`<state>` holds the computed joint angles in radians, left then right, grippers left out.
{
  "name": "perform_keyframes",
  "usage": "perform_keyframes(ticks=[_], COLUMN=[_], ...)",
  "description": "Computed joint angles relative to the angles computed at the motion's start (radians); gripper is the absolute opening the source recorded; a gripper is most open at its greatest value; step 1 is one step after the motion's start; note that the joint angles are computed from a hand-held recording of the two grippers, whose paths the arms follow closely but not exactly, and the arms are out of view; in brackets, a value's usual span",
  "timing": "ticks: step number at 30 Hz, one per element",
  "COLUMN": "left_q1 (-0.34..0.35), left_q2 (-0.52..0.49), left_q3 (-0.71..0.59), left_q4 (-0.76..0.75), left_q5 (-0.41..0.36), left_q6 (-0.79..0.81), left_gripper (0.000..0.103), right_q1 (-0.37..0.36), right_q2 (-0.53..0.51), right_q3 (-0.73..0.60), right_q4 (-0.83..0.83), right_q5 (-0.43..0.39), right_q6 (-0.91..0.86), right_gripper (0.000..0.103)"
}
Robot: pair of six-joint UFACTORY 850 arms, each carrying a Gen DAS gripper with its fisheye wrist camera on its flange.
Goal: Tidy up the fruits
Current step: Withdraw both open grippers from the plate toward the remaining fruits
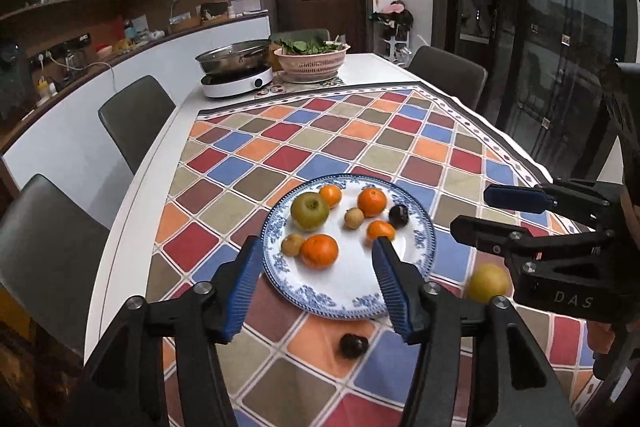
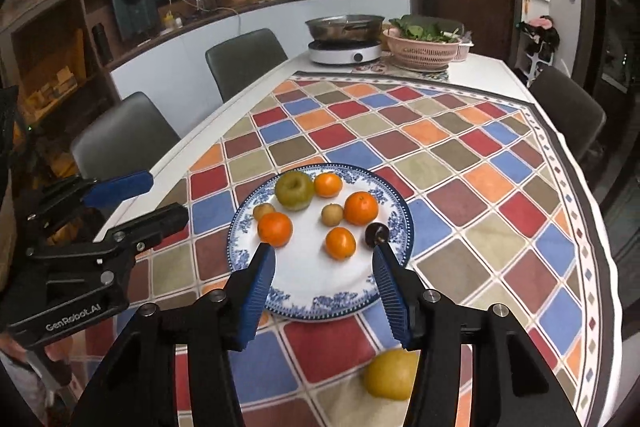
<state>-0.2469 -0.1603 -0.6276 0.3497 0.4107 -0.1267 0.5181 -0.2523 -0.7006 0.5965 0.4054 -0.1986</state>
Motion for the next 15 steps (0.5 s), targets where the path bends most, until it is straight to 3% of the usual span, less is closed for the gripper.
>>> perform_keyframes(ticks=[4, 15], left_q1=[-0.009, -0.026], left_q2=[0.053, 0.137], left_q3=[0.056, 0.165], left_q4=[-0.034, -0.061], left_q5=[0.016, 0.025], left_q6=[0.021, 0.013], left_gripper=[0.059, 0.067], right_q1=[0.025, 0.094], right_q2=[0.047, 0.124], right_q3=[0.047, 0.139], right_q4=[0.047, 0.212], right_q5=[0.025, 0.060], right_q6=[-0.015, -0.103], right_gripper=[0.060, 0.061])
